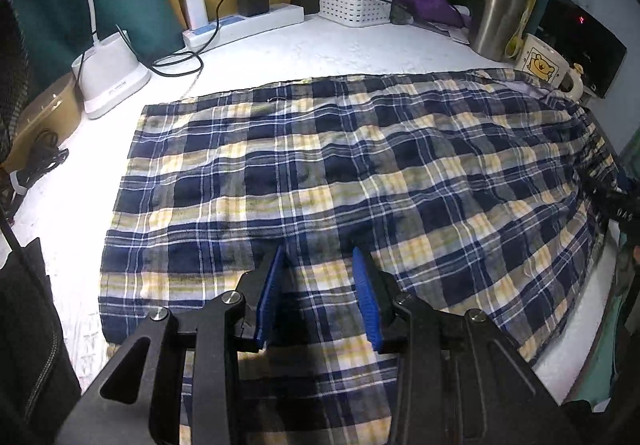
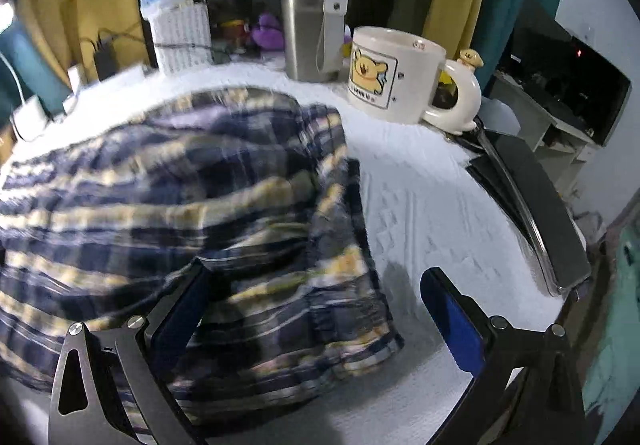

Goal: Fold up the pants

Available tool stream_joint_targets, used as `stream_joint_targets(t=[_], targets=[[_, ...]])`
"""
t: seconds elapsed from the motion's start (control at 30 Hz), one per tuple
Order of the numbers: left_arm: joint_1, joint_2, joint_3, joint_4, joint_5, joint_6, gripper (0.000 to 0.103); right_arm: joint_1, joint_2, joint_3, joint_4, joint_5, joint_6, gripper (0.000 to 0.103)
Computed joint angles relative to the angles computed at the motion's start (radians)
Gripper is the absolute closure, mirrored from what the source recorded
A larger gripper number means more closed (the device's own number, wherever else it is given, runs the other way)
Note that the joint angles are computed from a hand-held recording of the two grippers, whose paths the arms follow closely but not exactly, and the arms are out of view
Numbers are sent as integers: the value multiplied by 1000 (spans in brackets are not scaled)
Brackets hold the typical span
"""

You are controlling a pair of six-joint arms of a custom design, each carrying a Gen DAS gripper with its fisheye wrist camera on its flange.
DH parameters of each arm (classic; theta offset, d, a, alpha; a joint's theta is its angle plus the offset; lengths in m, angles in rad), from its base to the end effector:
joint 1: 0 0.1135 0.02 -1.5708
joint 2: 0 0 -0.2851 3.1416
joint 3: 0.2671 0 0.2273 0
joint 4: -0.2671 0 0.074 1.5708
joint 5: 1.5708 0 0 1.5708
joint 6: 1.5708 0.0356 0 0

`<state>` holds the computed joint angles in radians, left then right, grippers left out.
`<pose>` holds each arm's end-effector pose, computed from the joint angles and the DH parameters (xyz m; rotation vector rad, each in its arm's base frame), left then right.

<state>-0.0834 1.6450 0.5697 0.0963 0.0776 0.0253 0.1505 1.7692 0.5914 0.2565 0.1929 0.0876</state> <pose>0.2581 -0.0243 0.1426 0.1687 2.5443 -0.1215 0.2793 0.0355 0.1267 0.0028 2.4732 -0.1386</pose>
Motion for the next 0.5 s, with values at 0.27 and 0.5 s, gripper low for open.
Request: stream_joint_targets(t=[0.27,0.5], targets=[[53,-14,13,-10,74,6,68,-16,-26,-16,-16,51,-17,0],[126,-137,-52,34,145,18,43,11,-152,-74,-65,44,25,0]])
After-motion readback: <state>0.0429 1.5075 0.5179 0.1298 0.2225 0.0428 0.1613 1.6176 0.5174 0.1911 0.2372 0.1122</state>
